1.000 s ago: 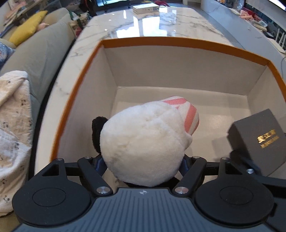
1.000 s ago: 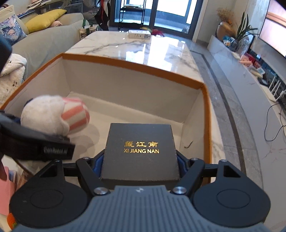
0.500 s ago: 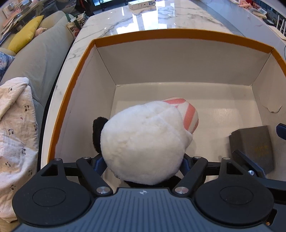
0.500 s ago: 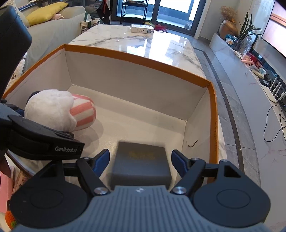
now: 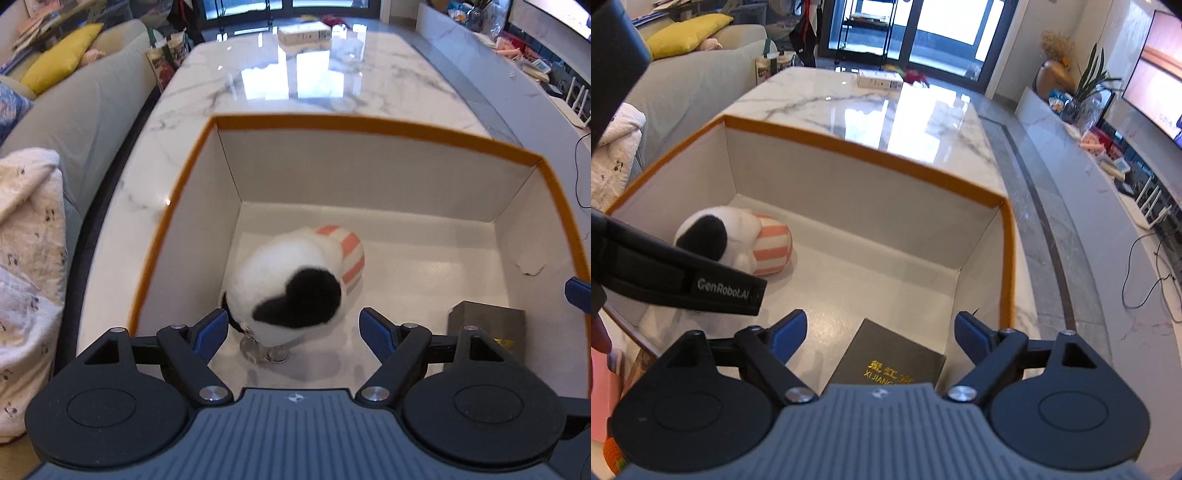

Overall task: Organize objects
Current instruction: 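Lower and release the panda and black box into the orange box, then grasp the pink notebook with the left tool while the right tool grasps the knitted bunny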

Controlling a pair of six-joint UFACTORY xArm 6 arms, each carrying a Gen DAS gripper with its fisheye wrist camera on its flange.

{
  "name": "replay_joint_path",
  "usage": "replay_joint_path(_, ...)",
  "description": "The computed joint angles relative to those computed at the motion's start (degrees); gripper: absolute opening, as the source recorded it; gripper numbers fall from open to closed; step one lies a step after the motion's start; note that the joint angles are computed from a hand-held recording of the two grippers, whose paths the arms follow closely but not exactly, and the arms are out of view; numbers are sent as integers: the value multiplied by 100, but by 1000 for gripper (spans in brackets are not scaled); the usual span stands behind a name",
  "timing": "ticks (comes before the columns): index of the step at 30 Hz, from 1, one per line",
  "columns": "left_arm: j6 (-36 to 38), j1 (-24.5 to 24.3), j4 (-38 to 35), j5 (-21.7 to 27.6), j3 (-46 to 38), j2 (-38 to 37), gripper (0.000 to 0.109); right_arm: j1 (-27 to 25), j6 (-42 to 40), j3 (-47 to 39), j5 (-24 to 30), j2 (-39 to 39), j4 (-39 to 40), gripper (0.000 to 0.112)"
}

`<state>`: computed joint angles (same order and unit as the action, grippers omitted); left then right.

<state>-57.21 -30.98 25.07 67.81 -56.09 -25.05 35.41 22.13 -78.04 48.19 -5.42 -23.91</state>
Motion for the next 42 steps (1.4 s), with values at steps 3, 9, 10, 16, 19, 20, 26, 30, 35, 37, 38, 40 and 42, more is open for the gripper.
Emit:
replay_joint_path(3, -32, -243, 282, 357, -178, -113, 92, -9, -64, 25, -45, -180, 74, 89)
replay_joint_path(9, -366, -1047, 751, 1162, -385, -653, 93, 80, -12, 502, -306, -996, 232, 95)
replay_joint_path(10, -532, -1234, 822, 1273, -323, -806, 96, 90, -8, 640, -379, -1166, 358, 95)
replay_joint_path(16, -1435, -1972, 580, 1643, 565, -1906, 97, 255, 107, 1456, -536, -2178, 681, 97)
replay_joint_path(19, -2022, -2115, 276, 1791, 1154, -2482, 97, 386, 221, 1966, -527, -2760, 586, 97)
replay_joint_path(20, -2187, -2069, 178, 1796, 1364, -2668, 97, 435, 305, 2173, -516, -2982, 555, 98)
replay_joint_path(26, -2787, -1598, -41, 1695, 2232, -3420, 97, 618, 516, 3037, -355, -3848, 774, 98)
replay_joint_path(30, -2569, -1181, -224, 1230, 2538, -3659, 97, 726, 426, 3117, -308, -3859, 701, 98)
replay_joint_path(35, -2285, -868, -239, 941, 2583, -3427, 97, 585, 77, 3089, -475, -3689, 1008, 98)
replay_joint_path(37, -2170, -712, -290, 881, 2598, -3325, 97, 504, -77, 3088, -543, -3625, 1174, 98)
replay_joint_path(38, -2106, -632, -336, 858, 2598, -3279, 97, 483, -108, 3075, -562, -3585, 1192, 98)
replay_joint_path(40, -2025, -517, -431, 843, 2622, -3263, 97, 413, -200, 3046, -567, -3516, 1228, 98)
replay_joint_path(42, -1932, -445, -498, 854, 2625, -3219, 97, 344, -260, 3045, -559, -3462, 1252, 98)
